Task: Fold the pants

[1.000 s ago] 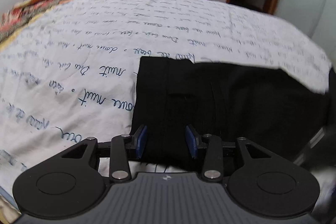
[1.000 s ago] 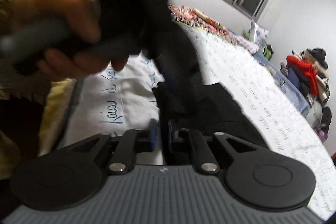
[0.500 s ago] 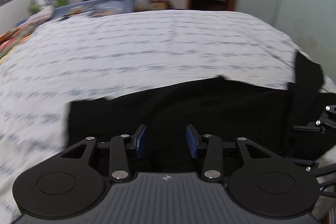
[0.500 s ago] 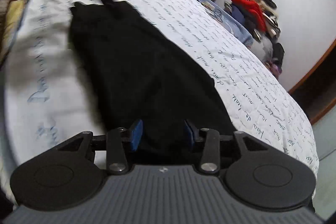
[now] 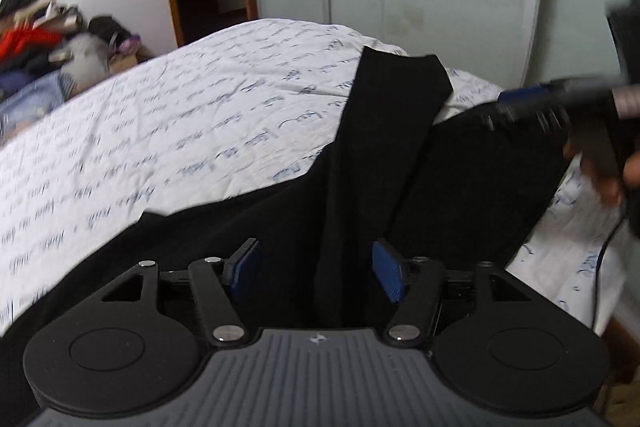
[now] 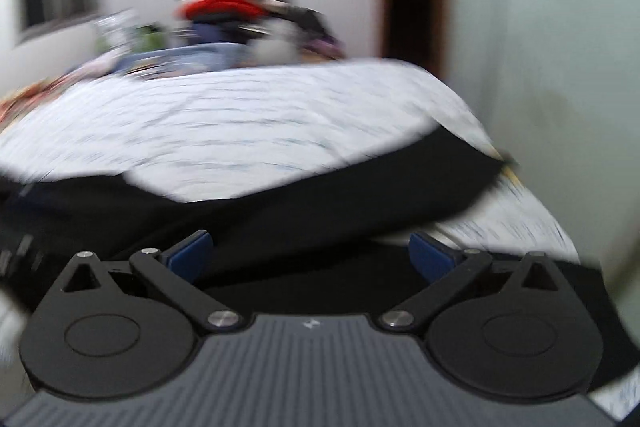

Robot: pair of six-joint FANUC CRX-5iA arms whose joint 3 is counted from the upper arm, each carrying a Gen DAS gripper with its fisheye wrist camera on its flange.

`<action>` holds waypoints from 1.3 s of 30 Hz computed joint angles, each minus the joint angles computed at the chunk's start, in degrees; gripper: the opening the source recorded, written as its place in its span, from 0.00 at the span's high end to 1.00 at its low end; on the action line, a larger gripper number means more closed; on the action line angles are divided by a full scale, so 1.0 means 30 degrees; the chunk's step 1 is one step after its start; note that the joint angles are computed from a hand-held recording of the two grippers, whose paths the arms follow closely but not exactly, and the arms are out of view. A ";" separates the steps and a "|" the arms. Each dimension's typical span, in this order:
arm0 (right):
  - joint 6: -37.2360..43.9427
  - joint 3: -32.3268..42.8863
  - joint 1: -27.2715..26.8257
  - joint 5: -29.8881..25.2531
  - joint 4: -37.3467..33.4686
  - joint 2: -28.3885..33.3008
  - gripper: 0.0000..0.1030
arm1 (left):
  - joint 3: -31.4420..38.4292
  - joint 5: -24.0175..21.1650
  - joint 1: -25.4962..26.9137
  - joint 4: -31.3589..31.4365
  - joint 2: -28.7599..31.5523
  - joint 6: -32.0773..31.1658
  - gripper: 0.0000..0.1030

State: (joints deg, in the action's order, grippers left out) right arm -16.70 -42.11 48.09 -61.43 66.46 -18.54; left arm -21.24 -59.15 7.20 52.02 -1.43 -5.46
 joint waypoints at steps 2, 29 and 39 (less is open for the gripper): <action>-0.0482 0.0471 -0.0289 -0.0771 -0.1292 0.0126 0.00 | -0.0137 0.0256 -0.0530 0.0035 0.0097 -0.0118 0.41; 1.0400 0.8087 -1.2553 0.6841 -0.3295 0.8525 0.66 | 0.0340 0.0196 -0.1677 0.0278 0.1779 0.2359 0.68; 0.5631 0.4988 -1.2604 0.7936 0.0476 0.5234 0.95 | 0.0615 -0.0358 -0.1322 0.0683 0.2096 0.2563 0.91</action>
